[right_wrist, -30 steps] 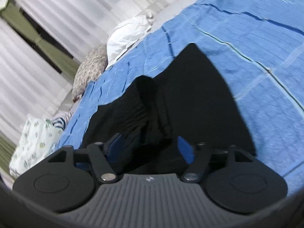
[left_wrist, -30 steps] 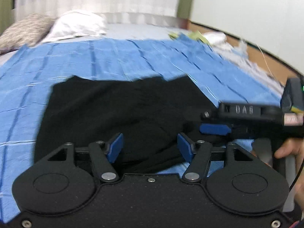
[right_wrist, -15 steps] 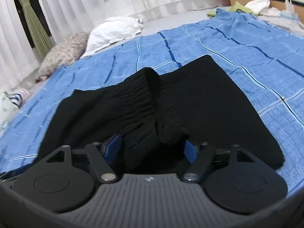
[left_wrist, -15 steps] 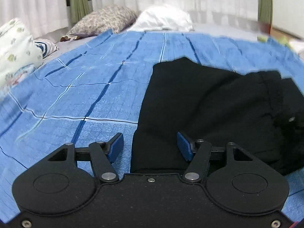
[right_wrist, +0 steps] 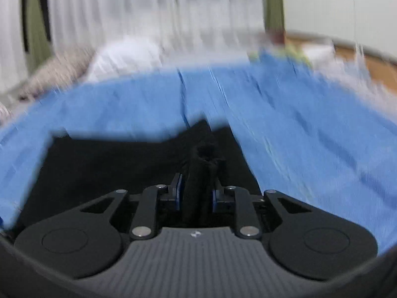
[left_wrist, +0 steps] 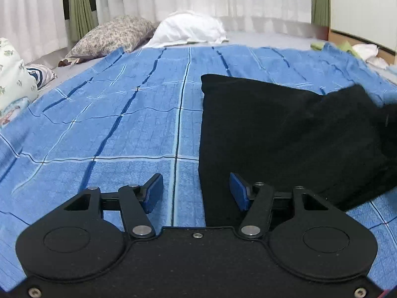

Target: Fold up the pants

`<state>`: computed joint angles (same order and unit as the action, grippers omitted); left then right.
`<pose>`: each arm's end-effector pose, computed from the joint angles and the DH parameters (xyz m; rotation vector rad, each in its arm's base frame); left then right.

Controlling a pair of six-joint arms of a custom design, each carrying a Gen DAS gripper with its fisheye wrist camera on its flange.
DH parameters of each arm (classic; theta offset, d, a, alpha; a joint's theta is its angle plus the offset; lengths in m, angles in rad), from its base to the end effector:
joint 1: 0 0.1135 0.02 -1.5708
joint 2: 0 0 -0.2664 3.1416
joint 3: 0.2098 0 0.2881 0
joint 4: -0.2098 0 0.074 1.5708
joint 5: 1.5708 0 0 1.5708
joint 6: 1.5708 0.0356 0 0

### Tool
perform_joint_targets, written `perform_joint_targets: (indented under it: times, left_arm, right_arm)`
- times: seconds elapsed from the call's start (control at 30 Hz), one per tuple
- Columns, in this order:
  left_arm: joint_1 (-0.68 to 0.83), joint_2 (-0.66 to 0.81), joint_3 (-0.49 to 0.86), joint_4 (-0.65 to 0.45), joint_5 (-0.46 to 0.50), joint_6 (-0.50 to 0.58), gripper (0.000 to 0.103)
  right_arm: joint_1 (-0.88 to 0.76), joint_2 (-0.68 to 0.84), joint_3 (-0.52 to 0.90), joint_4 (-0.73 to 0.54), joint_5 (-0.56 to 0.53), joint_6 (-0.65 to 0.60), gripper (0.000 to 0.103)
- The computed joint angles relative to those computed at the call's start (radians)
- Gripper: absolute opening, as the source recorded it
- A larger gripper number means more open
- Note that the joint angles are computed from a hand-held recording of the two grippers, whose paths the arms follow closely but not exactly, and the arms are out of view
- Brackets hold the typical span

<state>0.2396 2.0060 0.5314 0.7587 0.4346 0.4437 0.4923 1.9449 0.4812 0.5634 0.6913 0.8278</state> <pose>0.2943 0.0565 0.0106 0.4443 2.1660 -0.1219 0.2488 0.1077 0.0083 0.6412 2.1289 -0.1563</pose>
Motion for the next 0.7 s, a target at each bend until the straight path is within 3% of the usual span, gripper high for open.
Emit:
perform_joint_targets:
  times: [0.1, 0.2, 0.27, 0.43, 0.47, 0.57, 0.7]
  left_arm:
    - [0.004, -0.017, -0.018, -0.003, 0.002, 0.023, 0.058]
    - [0.01, -0.022, -0.026, -0.008, 0.008, 0.04, 0.058]
    - [0.015, -0.023, -0.023, -0.025, 0.018, 0.037, 0.058]
    - [0.015, -0.036, -0.039, -0.02, 0.015, 0.049, 0.058]
    - [0.016, -0.037, -0.041, -0.019, 0.013, 0.052, 0.058]
    - [0.023, -0.062, -0.041, -0.053, 0.01, 0.059, 0.058]
    - [0.062, -0.148, 0.001, -0.236, 0.07, 0.095, 0.056]
  right_arm:
    - [0.016, 0.047, -0.083, 0.183, 0.0, 0.019, 0.036]
    - [0.04, 0.034, -0.127, 0.233, 0.042, 0.03, 0.037]
    - [0.073, 0.022, -0.128, 0.198, 0.097, 0.033, 0.037]
    - [0.065, 0.017, -0.127, 0.219, 0.127, -0.02, 0.037]
    - [0.049, 0.011, -0.119, 0.183, 0.107, -0.014, 0.054]
    - [-0.014, -0.018, -0.128, 0.135, 0.008, -0.003, 0.07]
    - [0.055, -0.173, -0.184, -0.011, 0.11, 0.023, 0.091]
